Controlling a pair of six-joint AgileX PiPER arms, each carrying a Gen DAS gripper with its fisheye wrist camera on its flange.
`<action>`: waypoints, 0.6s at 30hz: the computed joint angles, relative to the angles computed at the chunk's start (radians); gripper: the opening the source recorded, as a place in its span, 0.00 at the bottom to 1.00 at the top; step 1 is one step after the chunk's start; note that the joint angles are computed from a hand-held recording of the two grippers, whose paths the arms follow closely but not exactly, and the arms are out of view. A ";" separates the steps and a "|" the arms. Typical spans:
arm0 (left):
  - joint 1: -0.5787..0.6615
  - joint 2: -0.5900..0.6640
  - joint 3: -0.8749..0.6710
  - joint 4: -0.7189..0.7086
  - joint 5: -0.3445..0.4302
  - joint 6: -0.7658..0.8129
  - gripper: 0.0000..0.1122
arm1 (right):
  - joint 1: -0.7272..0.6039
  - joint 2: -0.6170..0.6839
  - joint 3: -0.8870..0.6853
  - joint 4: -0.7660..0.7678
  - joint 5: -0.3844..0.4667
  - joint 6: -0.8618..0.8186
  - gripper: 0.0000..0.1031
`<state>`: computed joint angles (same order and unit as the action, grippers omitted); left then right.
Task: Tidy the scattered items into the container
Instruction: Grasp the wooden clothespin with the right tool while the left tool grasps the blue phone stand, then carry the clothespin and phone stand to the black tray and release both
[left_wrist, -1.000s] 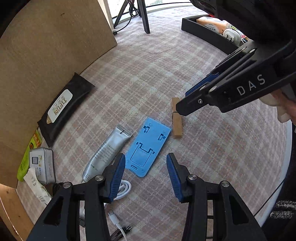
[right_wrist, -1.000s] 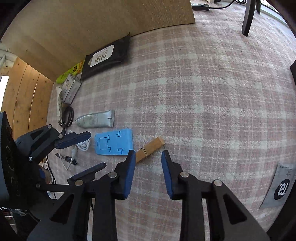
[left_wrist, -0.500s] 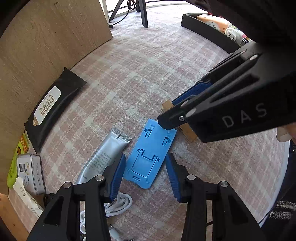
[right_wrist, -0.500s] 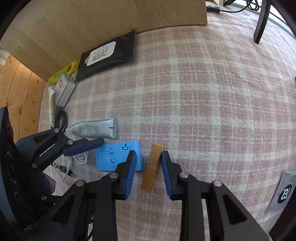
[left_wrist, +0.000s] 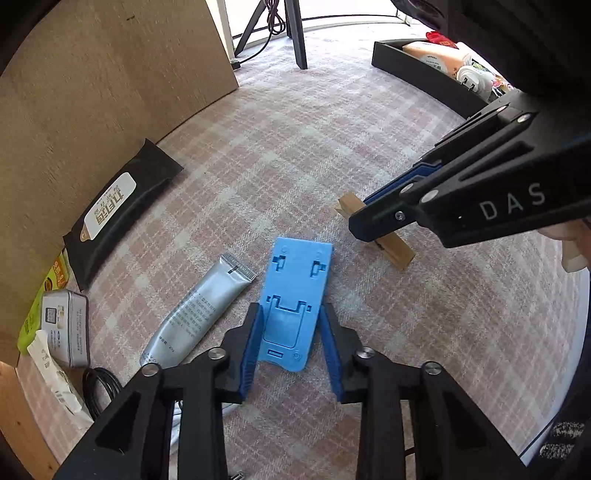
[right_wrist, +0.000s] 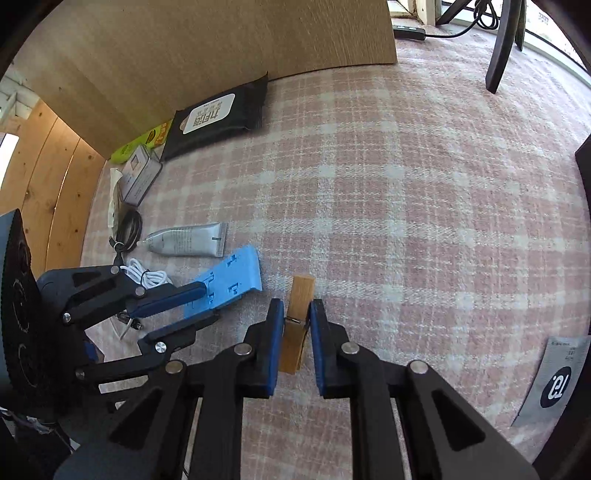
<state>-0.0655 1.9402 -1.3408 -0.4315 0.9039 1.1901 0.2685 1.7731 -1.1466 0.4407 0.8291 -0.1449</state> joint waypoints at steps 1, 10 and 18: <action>0.002 -0.004 -0.003 -0.001 0.007 -0.023 0.00 | -0.017 -0.020 0.012 0.011 0.000 -0.017 0.14; -0.073 0.030 -0.032 0.135 -0.098 -0.129 0.50 | -0.079 -0.058 0.052 0.022 0.014 -0.076 0.14; -0.114 0.110 -0.137 0.169 -0.035 -0.204 0.33 | -0.054 -0.034 0.046 0.012 -0.011 -0.053 0.14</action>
